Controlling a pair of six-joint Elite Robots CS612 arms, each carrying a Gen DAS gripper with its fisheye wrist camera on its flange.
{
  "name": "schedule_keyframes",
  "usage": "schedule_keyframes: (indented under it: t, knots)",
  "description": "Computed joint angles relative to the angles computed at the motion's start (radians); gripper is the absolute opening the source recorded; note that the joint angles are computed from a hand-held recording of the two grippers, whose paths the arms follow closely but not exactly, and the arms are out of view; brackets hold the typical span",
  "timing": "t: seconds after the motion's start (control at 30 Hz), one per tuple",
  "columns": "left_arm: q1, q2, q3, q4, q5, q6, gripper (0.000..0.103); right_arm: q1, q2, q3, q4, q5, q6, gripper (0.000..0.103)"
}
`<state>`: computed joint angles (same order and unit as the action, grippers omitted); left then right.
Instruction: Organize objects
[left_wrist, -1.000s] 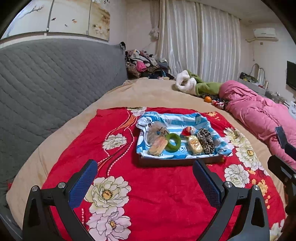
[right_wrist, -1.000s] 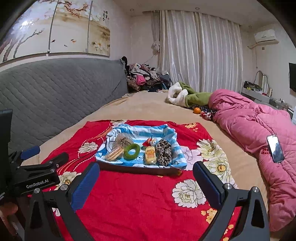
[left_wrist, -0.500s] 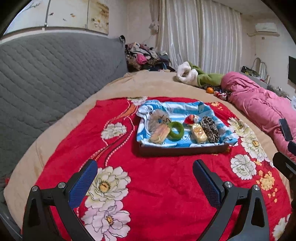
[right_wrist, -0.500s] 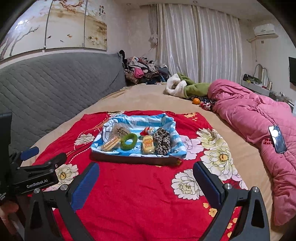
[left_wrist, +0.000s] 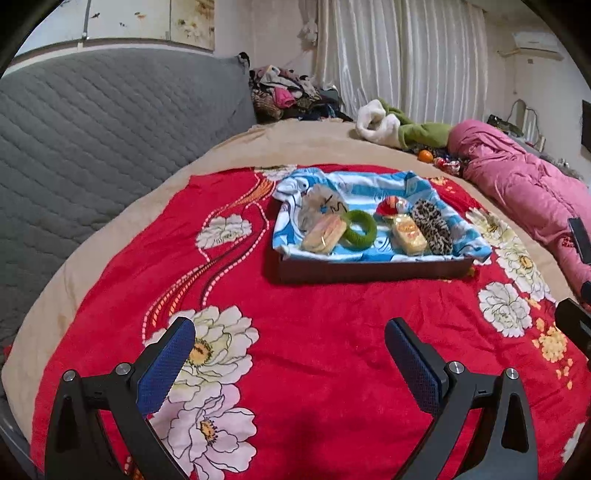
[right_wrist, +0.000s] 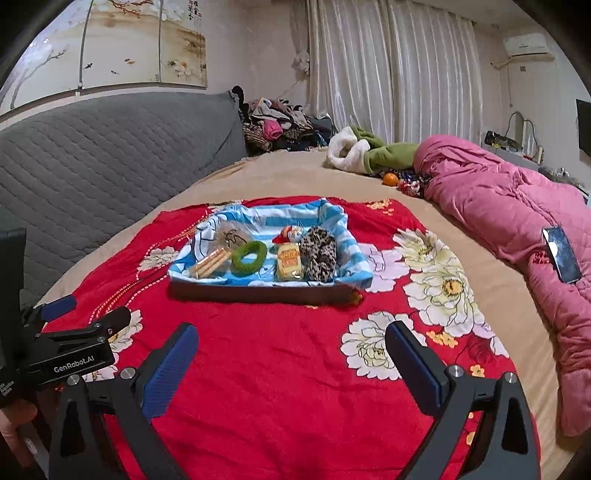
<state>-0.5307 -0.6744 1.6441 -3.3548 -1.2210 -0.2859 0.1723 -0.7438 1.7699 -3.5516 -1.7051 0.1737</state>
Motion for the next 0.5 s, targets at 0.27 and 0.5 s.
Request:
schedule_keyframes:
  t: [0.27, 0.5]
  knots:
    - [0.001, 0.021, -0.013, 0.022, -0.005, -0.005, 0.102, -0.005, 0.029, -0.013, 0.017, 0.001, 0.001, 0.102]
    - [0.004, 0.034, -0.021, 0.029, -0.016, -0.007, 0.102, -0.006, 0.049, -0.02, 0.012, -0.013, 0.007, 0.102]
